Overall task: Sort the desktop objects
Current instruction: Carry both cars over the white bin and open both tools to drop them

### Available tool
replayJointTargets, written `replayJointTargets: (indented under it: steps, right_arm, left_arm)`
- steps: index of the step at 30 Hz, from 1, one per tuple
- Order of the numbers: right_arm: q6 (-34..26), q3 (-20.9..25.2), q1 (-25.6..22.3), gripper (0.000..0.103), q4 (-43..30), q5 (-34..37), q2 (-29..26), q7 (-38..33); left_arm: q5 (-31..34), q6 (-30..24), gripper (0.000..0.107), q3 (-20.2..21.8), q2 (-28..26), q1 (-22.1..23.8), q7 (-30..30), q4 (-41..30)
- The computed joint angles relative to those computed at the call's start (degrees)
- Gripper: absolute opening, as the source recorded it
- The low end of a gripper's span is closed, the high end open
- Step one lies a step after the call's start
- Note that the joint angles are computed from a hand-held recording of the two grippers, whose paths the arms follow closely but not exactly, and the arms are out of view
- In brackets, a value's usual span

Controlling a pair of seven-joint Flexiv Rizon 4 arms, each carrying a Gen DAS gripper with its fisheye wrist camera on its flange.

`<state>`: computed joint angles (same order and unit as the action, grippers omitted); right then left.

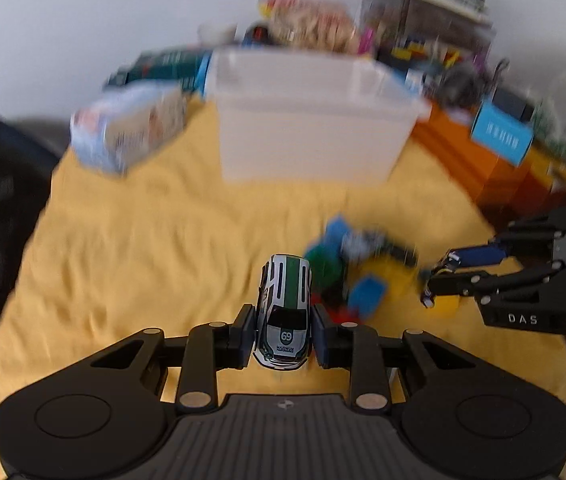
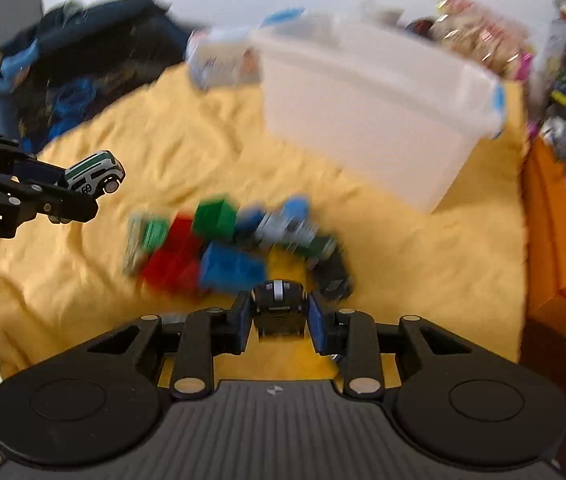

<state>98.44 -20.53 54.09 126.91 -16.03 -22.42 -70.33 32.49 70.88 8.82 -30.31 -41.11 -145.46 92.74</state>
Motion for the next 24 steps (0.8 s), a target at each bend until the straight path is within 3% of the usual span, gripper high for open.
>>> replayJointTargets:
  steps: [4,8,17,24]
  right_arm:
    - [4.56,-9.95,7.02,0.033,-1.61,3.95,-0.93,-0.53]
    - [7.38,-15.81,10.47,0.033,-6.40,9.16,-4.26,-2.03]
    - [10.63,-18.85,7.33,0.033,-23.20,17.76,-16.13,-5.04]
    - [4.95,-11.97,-1.36,0.033,-33.84,17.05,-21.14,-4.27]
  left_arm:
    - [2.81,0.76,0.033,1.93,-1.92,-0.24,0.93,-6.76]
    - [3.04,1.30,0.033,2.81,-5.81,1.20,4.26,-15.50]
    - [-2.62,-0.88,0.033,3.74,-17.66,4.70,14.95,-36.58]
    - [-9.50,-5.97,0.033,2.58,-27.21,7.53,22.39,-50.15]
